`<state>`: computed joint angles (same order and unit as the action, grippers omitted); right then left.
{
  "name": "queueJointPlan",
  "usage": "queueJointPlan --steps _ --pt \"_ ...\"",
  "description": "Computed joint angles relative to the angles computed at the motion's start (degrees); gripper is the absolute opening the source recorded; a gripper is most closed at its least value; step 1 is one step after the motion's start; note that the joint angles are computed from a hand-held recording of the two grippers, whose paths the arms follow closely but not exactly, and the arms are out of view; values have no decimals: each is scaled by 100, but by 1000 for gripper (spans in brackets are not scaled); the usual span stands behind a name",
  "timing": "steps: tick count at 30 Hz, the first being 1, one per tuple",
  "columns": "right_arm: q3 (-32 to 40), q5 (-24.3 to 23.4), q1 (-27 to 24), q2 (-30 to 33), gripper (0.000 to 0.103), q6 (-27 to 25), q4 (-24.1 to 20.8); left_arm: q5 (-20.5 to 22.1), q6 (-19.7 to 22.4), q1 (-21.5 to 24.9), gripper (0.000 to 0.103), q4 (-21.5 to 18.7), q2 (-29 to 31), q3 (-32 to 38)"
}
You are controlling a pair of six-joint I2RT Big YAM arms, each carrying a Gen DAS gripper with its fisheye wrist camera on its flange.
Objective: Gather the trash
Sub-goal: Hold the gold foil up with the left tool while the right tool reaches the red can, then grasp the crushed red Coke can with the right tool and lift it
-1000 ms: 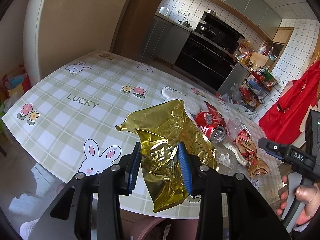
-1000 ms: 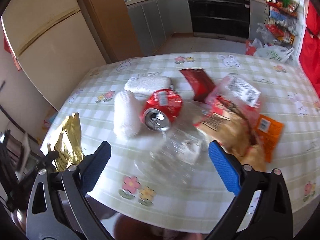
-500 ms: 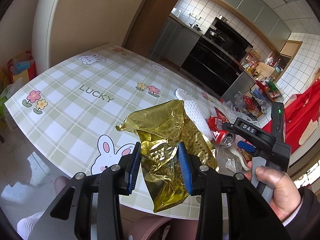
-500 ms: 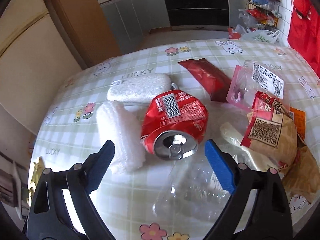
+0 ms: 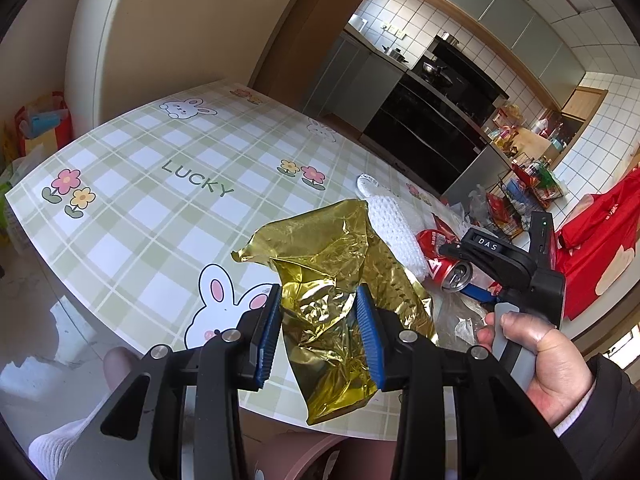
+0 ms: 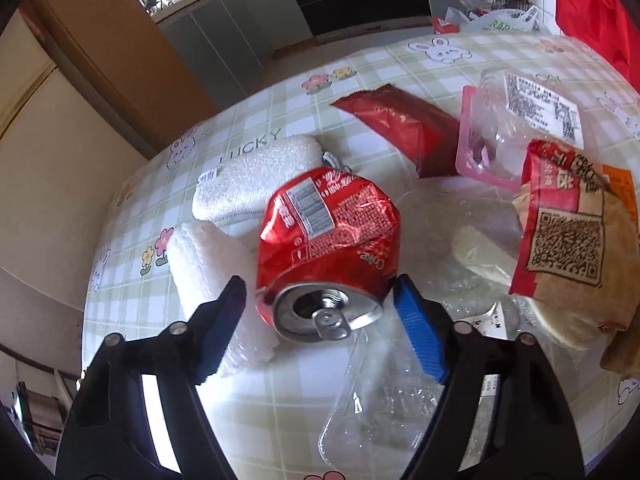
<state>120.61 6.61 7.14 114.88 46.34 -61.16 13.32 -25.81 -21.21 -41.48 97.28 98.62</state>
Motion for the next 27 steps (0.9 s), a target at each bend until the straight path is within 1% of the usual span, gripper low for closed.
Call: queueJointPlan --steps 1,3,7,16,20,27 --pt "-51 -52 -11 -20 69 36 39 7 -5 2 36 -3 1 2" --pt "-172 -74 -17 -85 69 58 161 24 -15 3 36 -26 12 15" --pt "-257 91 33 -180 68 -144 241 30 -18 14 36 -22 22 19" --pt "-652 555 236 -619 65 -850 640 59 93 -6 36 -2 -12 -13" --pt "-721 651 285 -730 61 -1126 631 77 144 -27 36 -3 -40 -21" --pt "-896 614 316 -848 61 -1282 598 91 179 -44 36 32 -105 -100"
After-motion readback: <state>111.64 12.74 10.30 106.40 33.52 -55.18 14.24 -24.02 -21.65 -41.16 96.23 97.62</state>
